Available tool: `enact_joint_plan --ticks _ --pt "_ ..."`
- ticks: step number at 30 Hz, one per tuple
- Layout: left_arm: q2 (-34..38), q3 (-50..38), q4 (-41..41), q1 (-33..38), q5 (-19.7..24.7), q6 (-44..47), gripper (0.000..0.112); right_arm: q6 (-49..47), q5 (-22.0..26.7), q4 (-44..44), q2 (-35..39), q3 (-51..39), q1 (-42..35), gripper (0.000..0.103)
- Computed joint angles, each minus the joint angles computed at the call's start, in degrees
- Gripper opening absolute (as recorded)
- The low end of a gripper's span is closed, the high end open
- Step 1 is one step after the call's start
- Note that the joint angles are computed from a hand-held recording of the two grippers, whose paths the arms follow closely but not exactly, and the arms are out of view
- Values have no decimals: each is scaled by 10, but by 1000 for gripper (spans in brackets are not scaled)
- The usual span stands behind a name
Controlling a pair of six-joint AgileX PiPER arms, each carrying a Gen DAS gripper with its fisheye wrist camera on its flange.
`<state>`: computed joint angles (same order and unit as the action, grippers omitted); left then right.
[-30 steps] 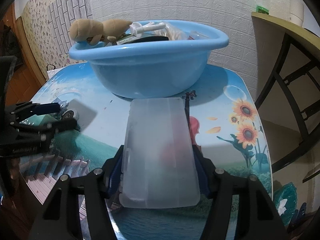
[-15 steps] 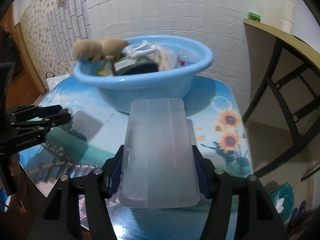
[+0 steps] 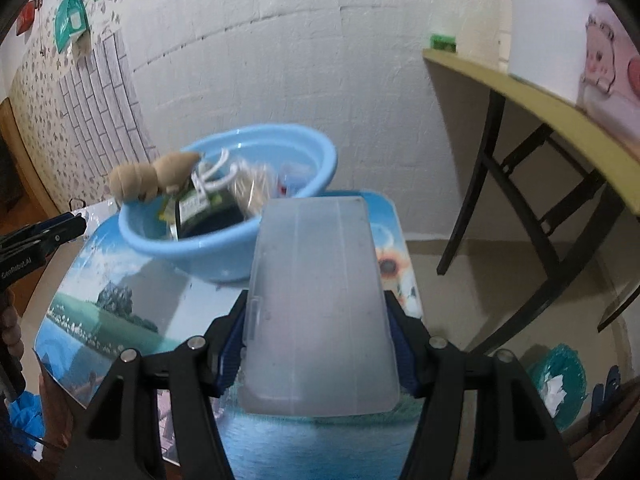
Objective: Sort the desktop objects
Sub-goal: 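Carry the disc and clear box over the basin with both tools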
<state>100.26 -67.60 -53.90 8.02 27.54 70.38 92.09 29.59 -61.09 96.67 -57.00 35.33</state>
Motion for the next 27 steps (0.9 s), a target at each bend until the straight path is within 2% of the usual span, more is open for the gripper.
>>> enact_joint_plan --ticks 9,18,27 --pt "41 -86 55 -36 18 -79 37 -11 -7 -24 -16 -45 -16 61" --pt "99 -183 109 -86 32 -142 37 -138 -46 49 61 -155 -46 61" --pt "158 -261 148 -116 48 -187 37 -225 -62 114 118 -230 -73 61"
